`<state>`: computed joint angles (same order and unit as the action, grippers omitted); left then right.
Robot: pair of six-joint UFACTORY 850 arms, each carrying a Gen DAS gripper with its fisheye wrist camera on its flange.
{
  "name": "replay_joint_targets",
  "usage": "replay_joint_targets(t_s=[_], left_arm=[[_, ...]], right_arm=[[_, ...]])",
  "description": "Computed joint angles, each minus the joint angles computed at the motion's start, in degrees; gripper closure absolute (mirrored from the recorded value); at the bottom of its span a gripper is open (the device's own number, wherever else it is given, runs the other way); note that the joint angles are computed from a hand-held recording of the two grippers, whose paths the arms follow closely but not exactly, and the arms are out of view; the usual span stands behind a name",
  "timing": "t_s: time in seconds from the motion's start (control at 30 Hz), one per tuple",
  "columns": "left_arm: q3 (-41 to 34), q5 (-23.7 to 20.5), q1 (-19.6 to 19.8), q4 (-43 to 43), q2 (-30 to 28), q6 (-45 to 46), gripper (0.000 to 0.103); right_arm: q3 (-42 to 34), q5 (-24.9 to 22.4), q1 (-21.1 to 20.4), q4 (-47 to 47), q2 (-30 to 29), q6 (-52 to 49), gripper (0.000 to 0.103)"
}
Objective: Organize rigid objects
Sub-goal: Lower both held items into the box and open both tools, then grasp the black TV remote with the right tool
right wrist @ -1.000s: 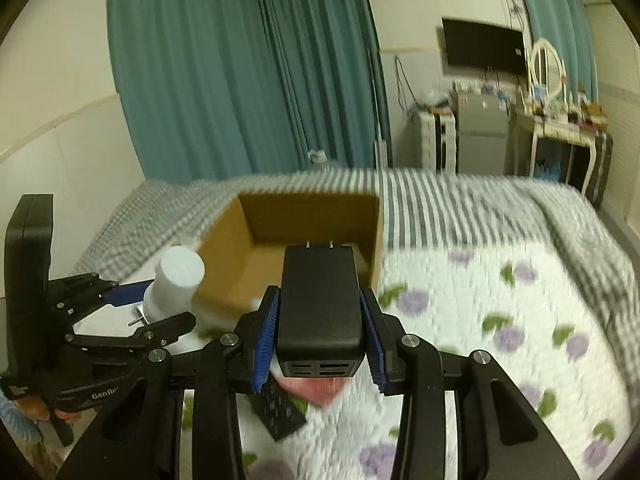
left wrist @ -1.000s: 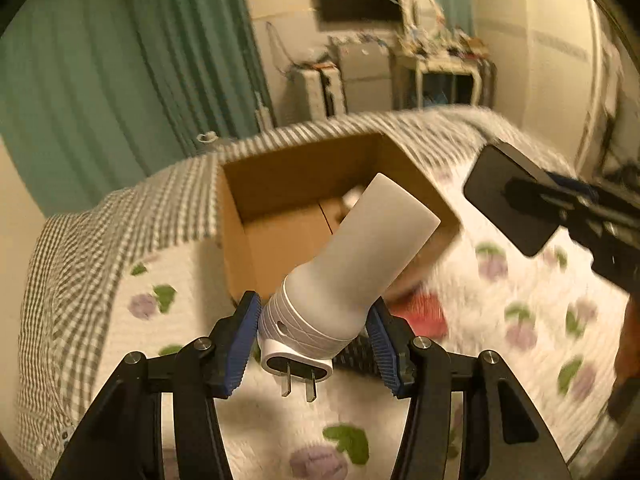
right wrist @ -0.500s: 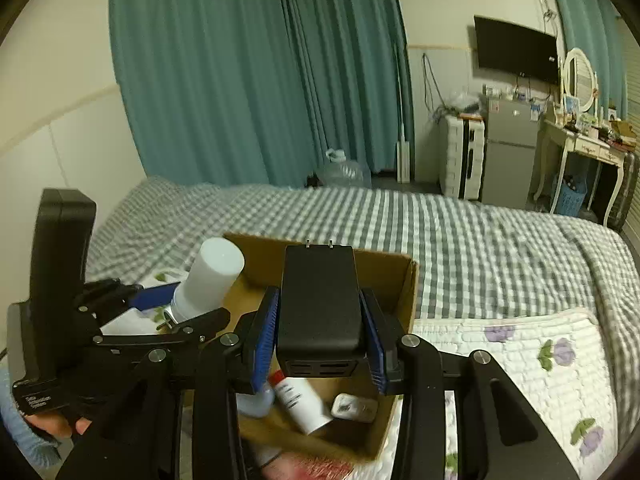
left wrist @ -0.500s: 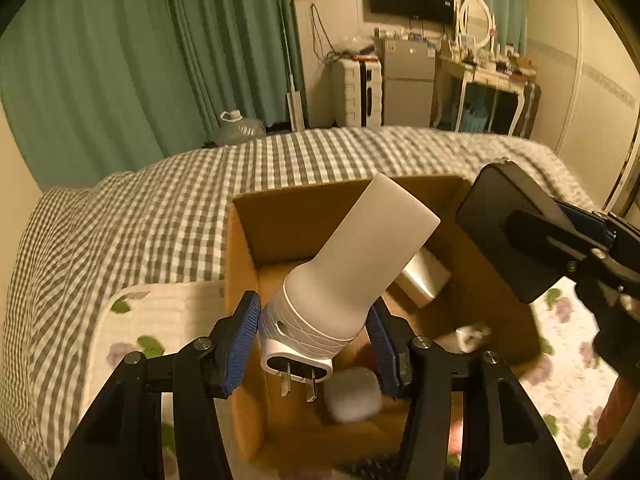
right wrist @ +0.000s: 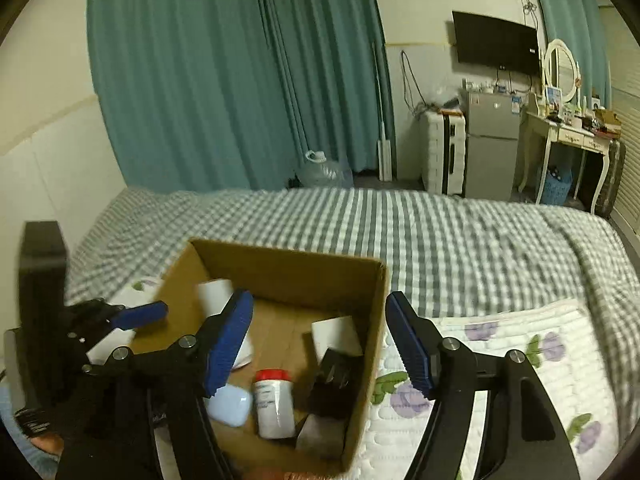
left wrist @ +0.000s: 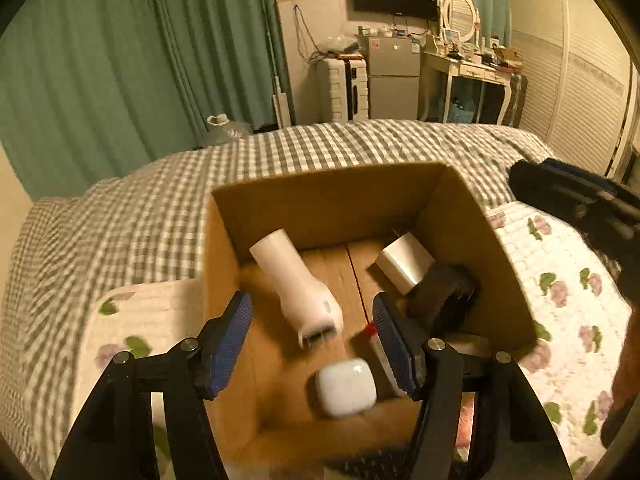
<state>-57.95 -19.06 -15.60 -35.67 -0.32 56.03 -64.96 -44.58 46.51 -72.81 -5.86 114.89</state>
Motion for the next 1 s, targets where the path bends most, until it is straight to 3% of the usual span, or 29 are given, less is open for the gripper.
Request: replay_joint_targets(t_s=[0.1,0.23,0.37,0.43,0.53,0.67,0.87,1.0], left_arm=[[2.4,-1.5,1.3,-3.2,5.5,3.3,0.037],[6.0,-3.9,4.3,-6.4,13.0,7.6,0.035],[11.1,-7.1,9.5,-15.8,20.2,18.1,0.032],[13.8,-9.4,13.1,-20.9,23.0,22.9,0.031],[16.8,-11.2,16.7,-24.9,25.7,26.1,0.031],[20.2,-11.9,20.4,-28.5,26.0,28.2,0.031],[21.8,-5.8,19.0,-28.0,20.0,29.0,0.031],[21.3,-3.4,18.0,-27.2,16.4,28.8,0.031]], right_arm=[[-0.8,-5.0,3.7,1.8,2.3,-2.9,0.027],[-2.4,-11.7,9.3,3.0,3.7,-4.6,0.025],[-3.7,-16.6,14.7,3.6,3.3,-5.4,0.013],[-3.9,-17.4,16.5,3.9,2.6,-5.9,0.013],[-3.3,-15.6,18.3,4.8,1.6,-5.4,0.013],[-2.1,-9.2,17.7,7.2,-1.3,-4.0,0.013],[-2.1,0.2,14.6,12.3,-8.0,-9.1,0.014],[-2.9,5.3,12.1,14.4,-11.4,-11.7,0.026]])
